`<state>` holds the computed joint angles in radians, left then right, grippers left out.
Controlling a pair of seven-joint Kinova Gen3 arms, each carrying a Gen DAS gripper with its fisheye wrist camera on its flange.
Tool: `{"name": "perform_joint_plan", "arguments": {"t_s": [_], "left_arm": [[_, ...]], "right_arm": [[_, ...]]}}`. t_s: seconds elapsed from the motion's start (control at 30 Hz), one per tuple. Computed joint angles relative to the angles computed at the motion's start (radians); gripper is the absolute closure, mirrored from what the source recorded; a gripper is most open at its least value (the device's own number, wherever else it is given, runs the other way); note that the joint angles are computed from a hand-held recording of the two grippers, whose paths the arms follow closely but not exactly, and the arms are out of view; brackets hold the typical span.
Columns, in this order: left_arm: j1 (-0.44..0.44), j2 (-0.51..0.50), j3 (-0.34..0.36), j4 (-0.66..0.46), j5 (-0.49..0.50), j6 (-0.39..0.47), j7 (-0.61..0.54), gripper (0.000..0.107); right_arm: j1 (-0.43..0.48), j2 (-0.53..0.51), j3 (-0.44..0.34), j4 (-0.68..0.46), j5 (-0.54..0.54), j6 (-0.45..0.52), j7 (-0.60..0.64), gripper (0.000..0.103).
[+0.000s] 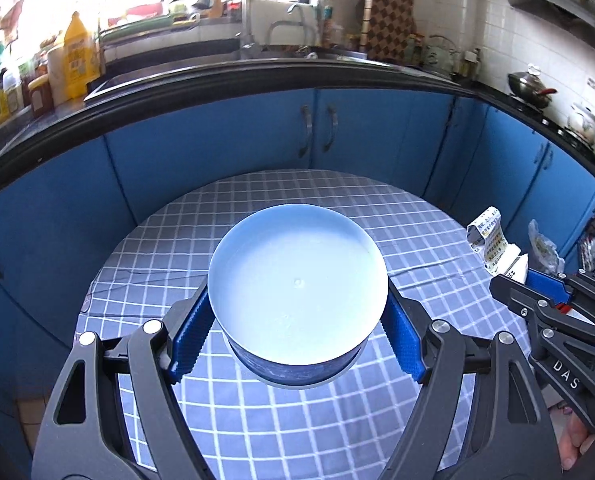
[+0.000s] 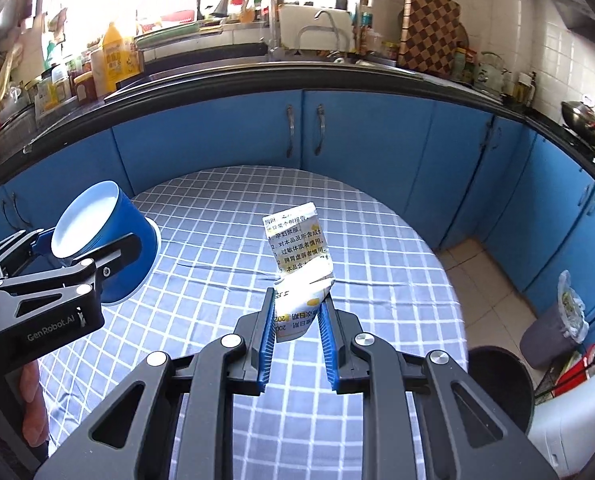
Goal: Collect trash
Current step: 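Lift and carry the cup and white carton over the bin with both tools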
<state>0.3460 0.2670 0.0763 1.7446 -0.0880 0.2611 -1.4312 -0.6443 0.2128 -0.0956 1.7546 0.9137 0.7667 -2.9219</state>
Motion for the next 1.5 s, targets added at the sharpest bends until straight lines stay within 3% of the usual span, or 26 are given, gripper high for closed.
{"name": "perform_joint_plan", "arguments": {"t_s": [0.27, 0.67, 1.1, 1.37, 1.5], "left_arm": [[0.107, -0.032, -0.005, 0.008, -0.06, 0.0, 0.04, 0.031], [0.301, 0.038, 0.007, -0.122, -0.177, 0.057, 0.124, 0.031], [0.443, 0.205, 0.025, -0.367, -0.196, 0.162, 0.098, 0.031], [0.493, 0.3, 0.008, -0.511, -0.187, 0.233, 0.087, 0.031], [0.5, 0.328, -0.002, -0.558, -0.181, 0.252, 0.085, 0.031]], "right_arm": [[0.01, -0.119, -0.047, 0.133, 0.067, 0.069, -0.137, 0.083], [0.166, -0.298, -0.125, 0.317, 0.056, 0.115, -0.224, 0.083], [0.395, -0.398, -0.103, 0.438, 0.004, -0.012, -0.153, 0.083], [0.514, -0.379, -0.038, 0.478, -0.027, -0.172, -0.084, 0.082], [0.558, -0.345, -0.029, 0.472, -0.049, -0.216, -0.055, 0.074]]}}
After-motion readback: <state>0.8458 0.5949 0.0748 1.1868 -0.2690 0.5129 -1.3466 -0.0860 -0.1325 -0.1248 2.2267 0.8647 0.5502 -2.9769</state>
